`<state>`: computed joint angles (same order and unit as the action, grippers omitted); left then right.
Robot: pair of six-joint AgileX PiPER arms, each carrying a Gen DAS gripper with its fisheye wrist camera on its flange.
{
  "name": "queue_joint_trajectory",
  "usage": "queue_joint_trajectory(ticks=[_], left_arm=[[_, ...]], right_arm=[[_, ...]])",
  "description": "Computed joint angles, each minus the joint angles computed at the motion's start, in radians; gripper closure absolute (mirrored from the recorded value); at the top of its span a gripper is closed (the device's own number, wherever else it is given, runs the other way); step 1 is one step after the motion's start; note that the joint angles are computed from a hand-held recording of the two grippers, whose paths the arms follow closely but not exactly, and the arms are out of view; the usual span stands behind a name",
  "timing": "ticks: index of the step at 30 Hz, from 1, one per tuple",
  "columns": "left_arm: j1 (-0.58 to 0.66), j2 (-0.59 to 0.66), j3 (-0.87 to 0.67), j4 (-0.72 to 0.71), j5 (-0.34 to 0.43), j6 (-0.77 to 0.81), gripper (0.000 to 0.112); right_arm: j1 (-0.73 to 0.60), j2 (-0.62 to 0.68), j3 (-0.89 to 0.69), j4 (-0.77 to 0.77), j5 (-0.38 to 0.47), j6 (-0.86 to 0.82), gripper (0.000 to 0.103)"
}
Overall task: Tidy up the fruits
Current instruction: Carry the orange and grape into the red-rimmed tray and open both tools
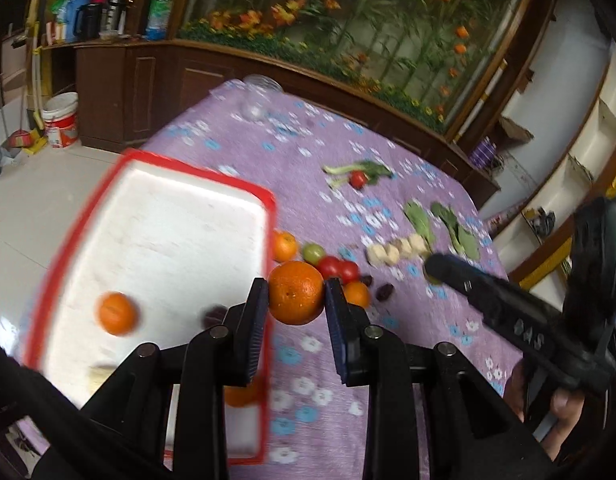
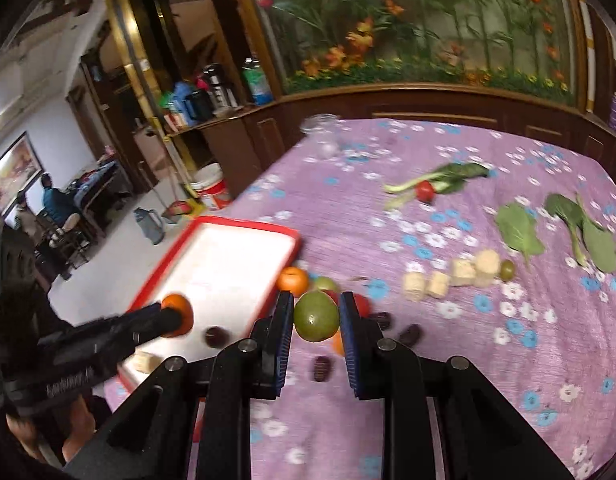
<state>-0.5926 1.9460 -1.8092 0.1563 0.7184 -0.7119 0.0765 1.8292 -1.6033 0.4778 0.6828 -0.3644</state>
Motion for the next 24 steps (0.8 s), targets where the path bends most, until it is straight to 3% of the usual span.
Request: queue_joint_trajectory(ticks=[5, 11, 24], left_arm=[[0.057, -0.043, 0.037, 0.065, 0.017, -0.026, 0.086], [0.117, -0.023, 0.045, 0.042, 0.023, 0.011, 0.086], [0.194, 0.198, -0.161, -0.086, 0.142, 0.19, 0.086]], right_arm=[[0.083, 0.031, -0.056, -0.021, 0.009, 0.041, 0.08], [0.159, 0.114, -0.131, -0.058, 0.019, 0.088, 0.08], [0.231, 0.406, -0.416, -0.156, 0.102, 0.185, 0.08]])
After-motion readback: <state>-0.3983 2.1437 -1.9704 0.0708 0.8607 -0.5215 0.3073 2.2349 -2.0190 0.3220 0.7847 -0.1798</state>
